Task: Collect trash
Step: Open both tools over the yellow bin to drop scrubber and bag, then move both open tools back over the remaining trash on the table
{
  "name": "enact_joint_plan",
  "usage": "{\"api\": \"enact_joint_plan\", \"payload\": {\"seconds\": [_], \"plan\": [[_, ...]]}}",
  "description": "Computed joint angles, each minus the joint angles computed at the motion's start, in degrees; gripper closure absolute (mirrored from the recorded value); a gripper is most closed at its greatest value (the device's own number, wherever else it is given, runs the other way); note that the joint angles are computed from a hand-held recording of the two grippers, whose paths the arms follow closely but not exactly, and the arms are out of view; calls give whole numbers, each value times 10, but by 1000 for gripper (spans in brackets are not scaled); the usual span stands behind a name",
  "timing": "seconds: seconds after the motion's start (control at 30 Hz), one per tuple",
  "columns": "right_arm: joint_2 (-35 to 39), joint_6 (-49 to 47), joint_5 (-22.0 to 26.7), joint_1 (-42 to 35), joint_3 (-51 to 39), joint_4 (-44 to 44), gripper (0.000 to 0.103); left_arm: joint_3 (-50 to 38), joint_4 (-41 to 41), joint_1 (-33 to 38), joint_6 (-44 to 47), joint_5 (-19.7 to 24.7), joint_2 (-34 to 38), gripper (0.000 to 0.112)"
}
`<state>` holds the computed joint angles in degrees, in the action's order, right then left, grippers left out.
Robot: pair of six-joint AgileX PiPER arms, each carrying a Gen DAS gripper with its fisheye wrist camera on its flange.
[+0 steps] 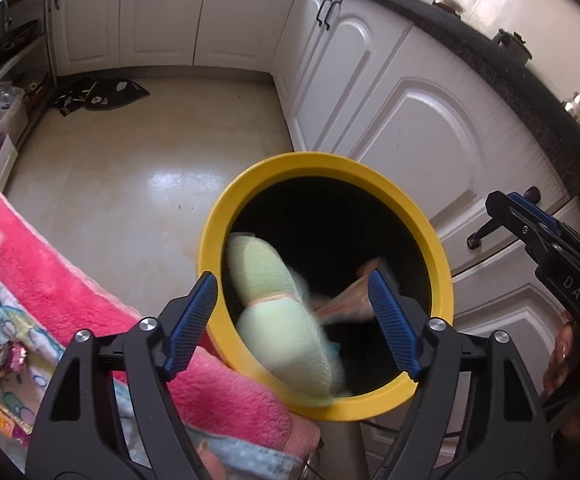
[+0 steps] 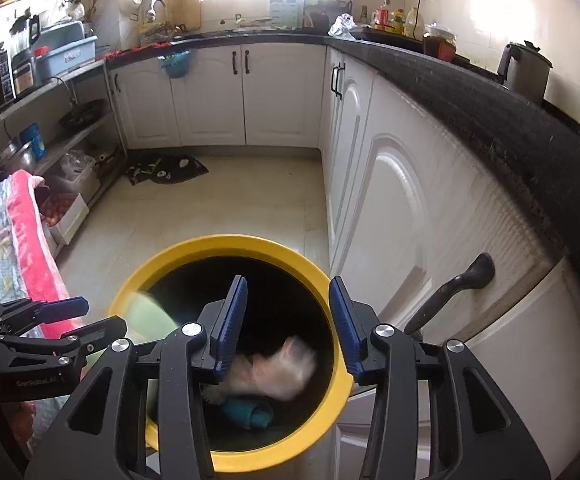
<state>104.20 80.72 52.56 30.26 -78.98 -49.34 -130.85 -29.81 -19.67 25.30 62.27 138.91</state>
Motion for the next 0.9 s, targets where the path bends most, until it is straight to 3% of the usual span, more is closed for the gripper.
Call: {"api": "enact_joint_plan", "payload": {"seconds": [0.23,0.33,0.63,0.77,0.9], "plan": [[-19,15,12,17,-3,-21,49,150,-21,31,46,-77,-109,35],[-24,23,10,25,-9,-23,45,182,-30,56,50,-79,-146,32],[-9,17,37,86,-70,-50,34,326,-65,129,104,-142,-275,22],[7,-6,70,112,-111,-66,31,360,-93,163,128,-145,-310,20],[10,-11,74,131,-131,-77,22,391,-107,190,141,-155,-342,20]]}}
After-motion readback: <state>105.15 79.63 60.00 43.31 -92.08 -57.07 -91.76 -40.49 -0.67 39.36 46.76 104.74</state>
